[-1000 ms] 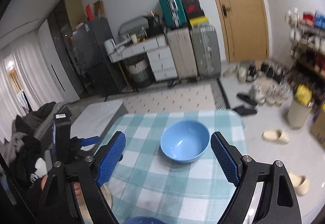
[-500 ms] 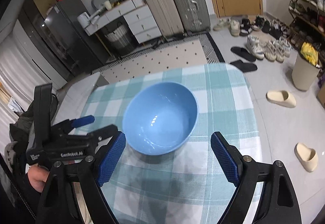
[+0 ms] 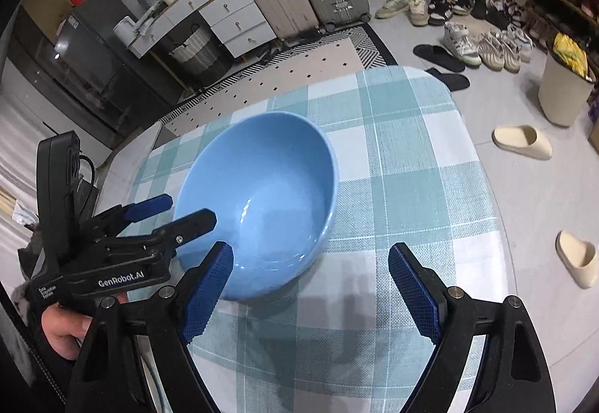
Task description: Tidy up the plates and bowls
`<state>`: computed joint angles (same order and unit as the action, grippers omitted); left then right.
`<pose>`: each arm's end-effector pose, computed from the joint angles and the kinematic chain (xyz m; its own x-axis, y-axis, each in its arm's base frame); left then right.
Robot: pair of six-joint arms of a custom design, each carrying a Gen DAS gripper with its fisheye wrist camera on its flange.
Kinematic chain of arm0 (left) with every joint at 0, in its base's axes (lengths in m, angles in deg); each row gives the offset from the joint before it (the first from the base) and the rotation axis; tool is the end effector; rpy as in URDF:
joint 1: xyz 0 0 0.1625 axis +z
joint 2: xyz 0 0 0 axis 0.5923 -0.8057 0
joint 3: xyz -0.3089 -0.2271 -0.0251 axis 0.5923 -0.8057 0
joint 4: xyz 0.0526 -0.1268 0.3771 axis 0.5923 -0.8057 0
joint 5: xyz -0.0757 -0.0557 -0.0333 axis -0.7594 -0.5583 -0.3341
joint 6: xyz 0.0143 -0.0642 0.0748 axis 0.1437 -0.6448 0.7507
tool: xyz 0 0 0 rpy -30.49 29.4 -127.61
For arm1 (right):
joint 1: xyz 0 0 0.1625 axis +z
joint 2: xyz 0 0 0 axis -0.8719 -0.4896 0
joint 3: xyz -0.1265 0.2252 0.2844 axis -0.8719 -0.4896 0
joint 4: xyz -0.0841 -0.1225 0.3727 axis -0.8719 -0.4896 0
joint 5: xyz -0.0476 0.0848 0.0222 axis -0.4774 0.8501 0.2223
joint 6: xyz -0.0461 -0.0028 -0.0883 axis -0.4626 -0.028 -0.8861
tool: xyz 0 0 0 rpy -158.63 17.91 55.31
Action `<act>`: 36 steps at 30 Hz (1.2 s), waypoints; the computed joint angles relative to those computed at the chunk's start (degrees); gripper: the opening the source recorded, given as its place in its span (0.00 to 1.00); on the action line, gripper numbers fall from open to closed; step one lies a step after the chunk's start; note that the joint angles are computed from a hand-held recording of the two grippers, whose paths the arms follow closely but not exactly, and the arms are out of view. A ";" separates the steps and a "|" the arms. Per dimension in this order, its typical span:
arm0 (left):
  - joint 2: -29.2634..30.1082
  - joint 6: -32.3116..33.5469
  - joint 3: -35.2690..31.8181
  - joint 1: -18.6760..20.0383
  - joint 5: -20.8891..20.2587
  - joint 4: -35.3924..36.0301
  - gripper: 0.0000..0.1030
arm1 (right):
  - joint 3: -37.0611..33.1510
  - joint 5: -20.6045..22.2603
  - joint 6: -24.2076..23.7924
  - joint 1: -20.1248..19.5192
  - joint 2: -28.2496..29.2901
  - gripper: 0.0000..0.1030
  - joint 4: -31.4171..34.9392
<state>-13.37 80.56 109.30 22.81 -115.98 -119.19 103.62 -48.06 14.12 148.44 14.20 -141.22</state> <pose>-0.2860 -0.8261 0.0731 -0.7003 0.5500 -0.4550 0.6179 0.7863 -0.0006 0.0618 -0.8180 0.2442 -0.9065 0.1900 0.3770 -0.0580 0.8286 -0.5568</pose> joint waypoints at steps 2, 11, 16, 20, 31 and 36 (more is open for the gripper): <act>0.94 -0.05 -1.62 0.01 0.40 1.28 0.71 | -1.14 -0.24 0.19 -0.13 0.68 0.85 0.77; 3.00 0.18 -6.00 0.52 -0.18 5.20 0.23 | -4.49 -0.23 2.34 -1.24 2.46 0.85 3.95; 3.20 0.12 -6.96 0.74 -0.57 7.26 0.19 | -5.50 -1.07 1.85 -1.20 3.17 0.85 4.78; 0.20 -0.02 -1.31 0.75 -0.58 4.89 0.19 | -6.91 -1.46 1.56 -0.94 3.95 0.72 5.82; -2.34 -0.82 2.39 0.80 -0.95 4.98 0.19 | -9.87 -1.70 1.93 -0.71 5.03 0.54 9.71; -2.05 -0.86 1.92 0.65 -0.58 5.45 0.19 | -13.44 -2.78 2.18 -0.53 7.09 0.41 12.03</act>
<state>-15.42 79.70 111.21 23.46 -116.56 -113.74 90.18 -50.84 16.30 147.91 21.29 -129.19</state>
